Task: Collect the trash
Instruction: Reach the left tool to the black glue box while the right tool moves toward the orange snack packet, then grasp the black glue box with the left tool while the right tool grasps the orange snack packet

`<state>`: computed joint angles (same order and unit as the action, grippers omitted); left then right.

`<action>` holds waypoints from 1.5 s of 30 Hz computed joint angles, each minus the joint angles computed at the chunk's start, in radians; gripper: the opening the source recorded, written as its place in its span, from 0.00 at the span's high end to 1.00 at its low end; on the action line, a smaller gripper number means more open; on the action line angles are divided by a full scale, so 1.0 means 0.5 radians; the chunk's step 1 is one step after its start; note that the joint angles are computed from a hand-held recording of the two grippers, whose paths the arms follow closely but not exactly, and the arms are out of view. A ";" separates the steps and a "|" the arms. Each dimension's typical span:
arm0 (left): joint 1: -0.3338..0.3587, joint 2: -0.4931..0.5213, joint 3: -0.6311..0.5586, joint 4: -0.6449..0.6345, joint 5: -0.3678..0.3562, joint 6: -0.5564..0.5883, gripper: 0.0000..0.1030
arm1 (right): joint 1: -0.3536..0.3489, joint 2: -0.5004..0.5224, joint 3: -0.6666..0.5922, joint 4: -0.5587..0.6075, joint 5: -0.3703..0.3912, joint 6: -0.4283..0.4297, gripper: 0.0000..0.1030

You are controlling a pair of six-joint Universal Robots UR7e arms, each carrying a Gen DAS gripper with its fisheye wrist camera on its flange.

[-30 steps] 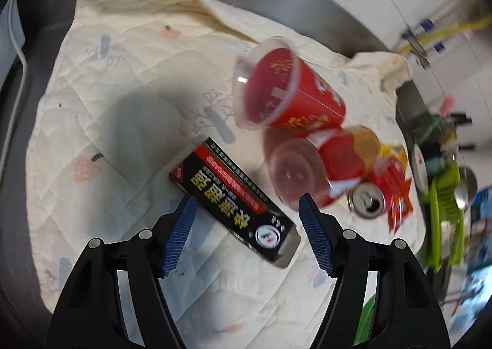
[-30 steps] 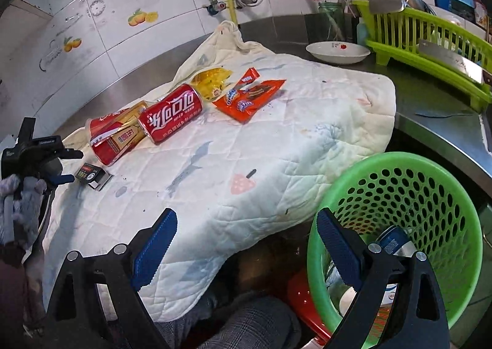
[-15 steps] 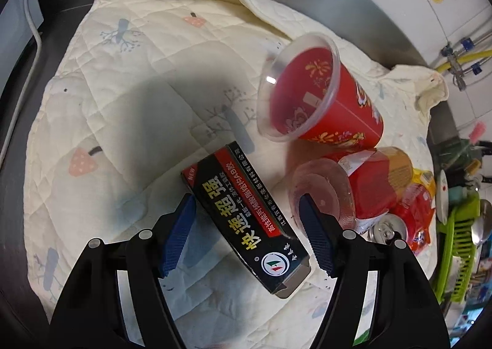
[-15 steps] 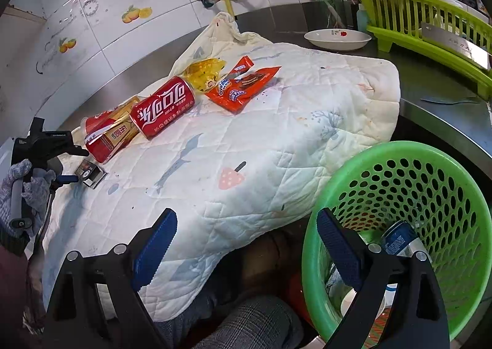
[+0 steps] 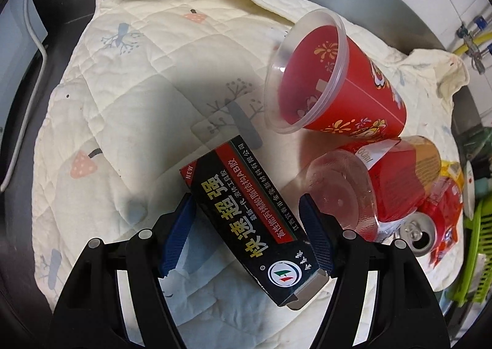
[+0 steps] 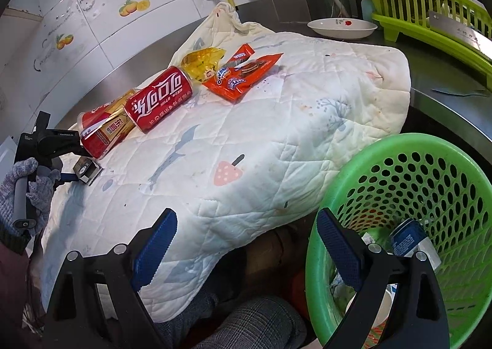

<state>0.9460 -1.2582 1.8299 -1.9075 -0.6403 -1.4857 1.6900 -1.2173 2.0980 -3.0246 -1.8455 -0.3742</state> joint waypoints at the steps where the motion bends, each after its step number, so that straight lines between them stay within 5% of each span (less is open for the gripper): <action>1: -0.003 0.011 -0.019 0.054 0.004 -0.037 0.33 | 0.002 0.005 -0.003 0.000 -0.002 0.002 0.13; 9: 0.006 0.110 -0.177 0.295 -0.072 0.058 0.36 | 0.024 0.014 -0.014 -0.001 0.002 -0.019 0.14; 23: -0.090 -0.014 0.017 0.187 -0.072 0.281 0.48 | 0.134 0.253 -0.410 0.185 -0.024 0.097 0.14; 34: -0.178 -0.170 0.237 -0.021 -0.122 0.577 0.52 | 0.167 0.674 -1.075 0.490 -0.131 0.636 0.14; 45: -0.196 -0.244 0.280 -0.087 -0.172 0.885 0.51 | 0.215 1.063 -1.588 0.670 -0.529 0.923 0.17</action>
<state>0.8481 -1.3801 1.9700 -1.9512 -0.7263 -1.0431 1.7977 -0.6861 1.3041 -2.6897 -2.1099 0.0876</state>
